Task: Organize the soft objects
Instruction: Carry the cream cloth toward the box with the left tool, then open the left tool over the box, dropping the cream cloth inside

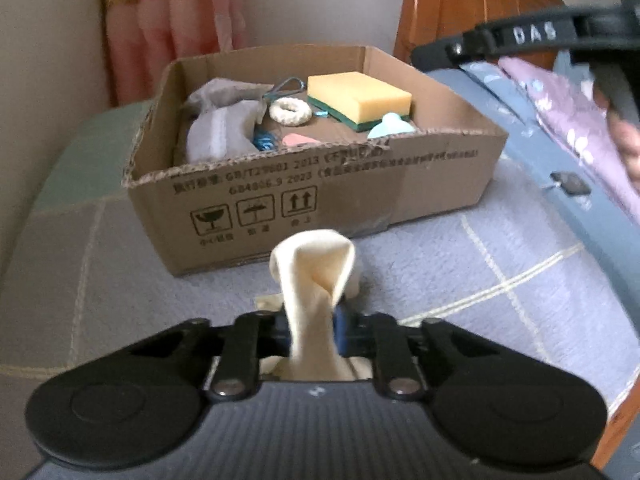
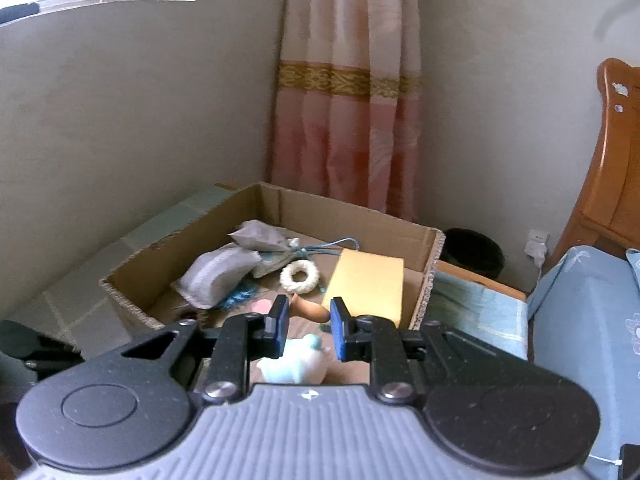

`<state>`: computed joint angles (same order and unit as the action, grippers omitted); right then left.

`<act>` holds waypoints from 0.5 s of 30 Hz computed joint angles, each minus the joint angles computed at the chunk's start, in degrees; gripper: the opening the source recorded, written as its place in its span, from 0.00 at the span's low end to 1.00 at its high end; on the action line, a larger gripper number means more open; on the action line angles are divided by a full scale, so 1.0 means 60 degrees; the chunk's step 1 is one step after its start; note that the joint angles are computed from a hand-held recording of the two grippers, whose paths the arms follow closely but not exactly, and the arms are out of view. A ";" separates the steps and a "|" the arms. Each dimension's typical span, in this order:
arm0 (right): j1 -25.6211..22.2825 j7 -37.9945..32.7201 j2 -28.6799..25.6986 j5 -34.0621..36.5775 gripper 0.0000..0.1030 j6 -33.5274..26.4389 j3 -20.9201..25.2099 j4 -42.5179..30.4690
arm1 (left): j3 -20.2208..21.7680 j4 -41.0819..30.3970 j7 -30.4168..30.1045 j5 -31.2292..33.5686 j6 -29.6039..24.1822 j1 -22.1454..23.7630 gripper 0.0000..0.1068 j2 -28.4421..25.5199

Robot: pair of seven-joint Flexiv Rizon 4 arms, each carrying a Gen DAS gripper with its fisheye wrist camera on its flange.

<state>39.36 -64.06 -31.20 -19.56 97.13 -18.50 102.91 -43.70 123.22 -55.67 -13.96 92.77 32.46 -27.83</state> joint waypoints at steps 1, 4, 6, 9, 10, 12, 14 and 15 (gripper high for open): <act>-0.0144 -0.0015 -0.0030 -0.0018 0.28 -0.0180 0.0157 -0.0116 | -0.0036 0.0039 -0.0013 -0.0005 0.0025 0.0052 0.11 0.0042; 0.0018 0.0387 -0.0014 -0.0104 0.75 -0.0485 -0.0096 -0.0146 | -0.0449 0.0160 -0.0024 0.0065 0.0159 0.0446 0.10 0.0071; 0.0469 0.0753 0.0011 -0.0036 0.96 0.0102 -0.0728 0.0179 | -0.0941 0.0227 -0.0021 0.0173 0.0104 0.0903 0.10 0.0126; 0.0313 0.0567 0.0230 0.0232 0.97 0.0290 -0.0415 0.0425 | -0.1969 0.0383 0.0069 0.0449 0.0122 0.1844 0.10 0.0288; 0.0591 0.0544 0.0309 0.0325 0.97 0.0208 -0.0689 0.0567 | -0.2279 0.0350 0.0066 0.0549 0.0118 0.2112 0.10 0.0280; 0.1291 0.0632 0.0399 0.0428 0.98 0.0080 -0.1426 0.0862 | -0.3086 0.0285 0.0037 0.0785 0.0085 0.2802 0.10 0.0211; 0.1833 0.0835 0.0479 0.0443 0.98 -0.0108 -0.1987 0.1107 | -0.3716 0.0086 -0.0026 0.1058 0.0067 0.3286 0.10 0.0077; 0.2030 0.0980 0.0531 0.0451 0.98 -0.0192 -0.2180 0.1228 | -0.3860 -0.0049 -0.0037 0.1202 0.0028 0.3376 0.10 -0.0004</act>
